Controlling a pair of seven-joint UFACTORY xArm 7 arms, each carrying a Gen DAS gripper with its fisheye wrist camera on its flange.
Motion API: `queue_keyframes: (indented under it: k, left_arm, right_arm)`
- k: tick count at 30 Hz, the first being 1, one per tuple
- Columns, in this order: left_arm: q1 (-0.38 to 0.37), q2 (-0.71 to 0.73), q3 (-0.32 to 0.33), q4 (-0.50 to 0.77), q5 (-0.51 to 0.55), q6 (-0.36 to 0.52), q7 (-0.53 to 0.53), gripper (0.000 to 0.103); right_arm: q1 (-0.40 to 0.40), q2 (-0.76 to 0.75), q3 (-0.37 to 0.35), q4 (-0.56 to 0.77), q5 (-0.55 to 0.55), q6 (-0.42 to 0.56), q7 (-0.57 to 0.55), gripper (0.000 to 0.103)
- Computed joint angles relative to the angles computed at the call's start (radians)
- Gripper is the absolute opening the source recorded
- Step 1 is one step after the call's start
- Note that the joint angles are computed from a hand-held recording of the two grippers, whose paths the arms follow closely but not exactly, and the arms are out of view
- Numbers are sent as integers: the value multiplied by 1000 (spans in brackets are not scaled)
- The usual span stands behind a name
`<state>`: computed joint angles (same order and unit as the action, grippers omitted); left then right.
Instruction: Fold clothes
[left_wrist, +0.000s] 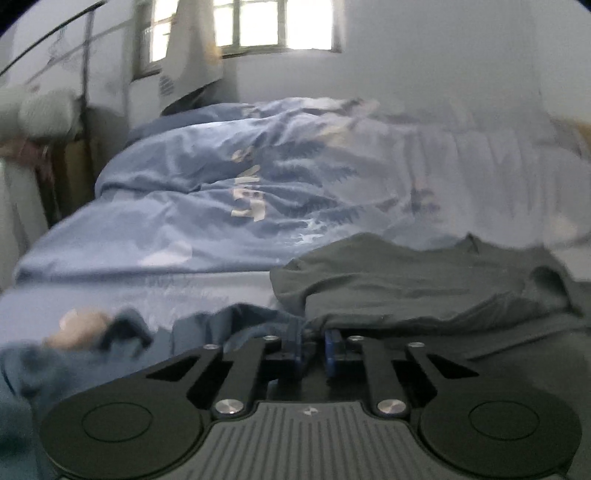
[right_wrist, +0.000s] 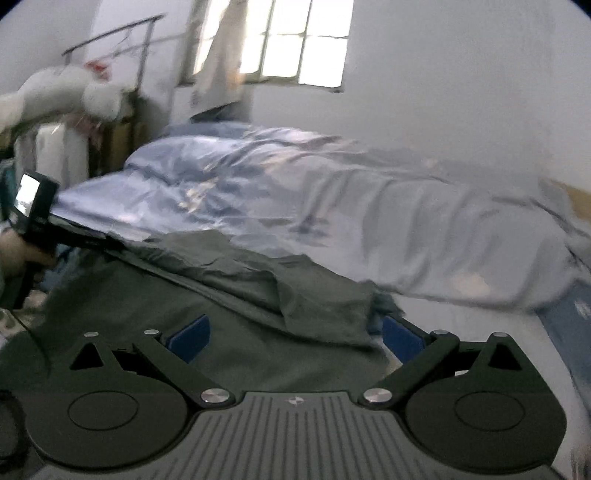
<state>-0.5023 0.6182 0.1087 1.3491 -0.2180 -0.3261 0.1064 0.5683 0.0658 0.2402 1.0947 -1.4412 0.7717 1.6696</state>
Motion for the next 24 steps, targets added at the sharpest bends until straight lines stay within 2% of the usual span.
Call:
queue_keyframes:
  k: [2, 4, 7, 12, 14, 15, 16, 18, 24]
  left_arm:
    - [4, 0, -14, -43, -17, -82, -14, 9]
    - [-1, 13, -18, -49, -43, -126, -2, 9]
    - [28, 20, -53, -47, -49, -149, 3, 9]
    - [17, 39, -55, -28, -100, -157, 24, 9]
    - [35, 39, -73, -27, -95, -158, 12, 9]
    - [42, 39, -81, -27, -92, -158, 5, 9]
    - [47, 38, -86, -28, -89, -158, 0, 9]
    - [52, 36, -90, -29, -83, -157, -8, 9]
    - [68, 31, -102, -35, -66, -152, -35, 9]
  right_arm:
    - [-25, 100, -29, 92, 7, -55, -87, 95]
    - [-43, 203, -63, 191, 84, -108, -227, 78]
    - [-51, 310, -103, 291, 170, -145, -352, 69]
    - [-40, 453, -153, 427, 267, -166, -518, 68]
    - [-37, 504, -156, 482, 333, -142, -625, 59]
    - [-31, 522, -161, 502, 359, -120, -672, 46]
    - [-24, 540, -167, 522, 382, -96, -716, 26]
    - [-5, 551, -187, 534, 409, -60, -769, 14]
    - [63, 402, -272, 363, 325, -100, -780, 11]
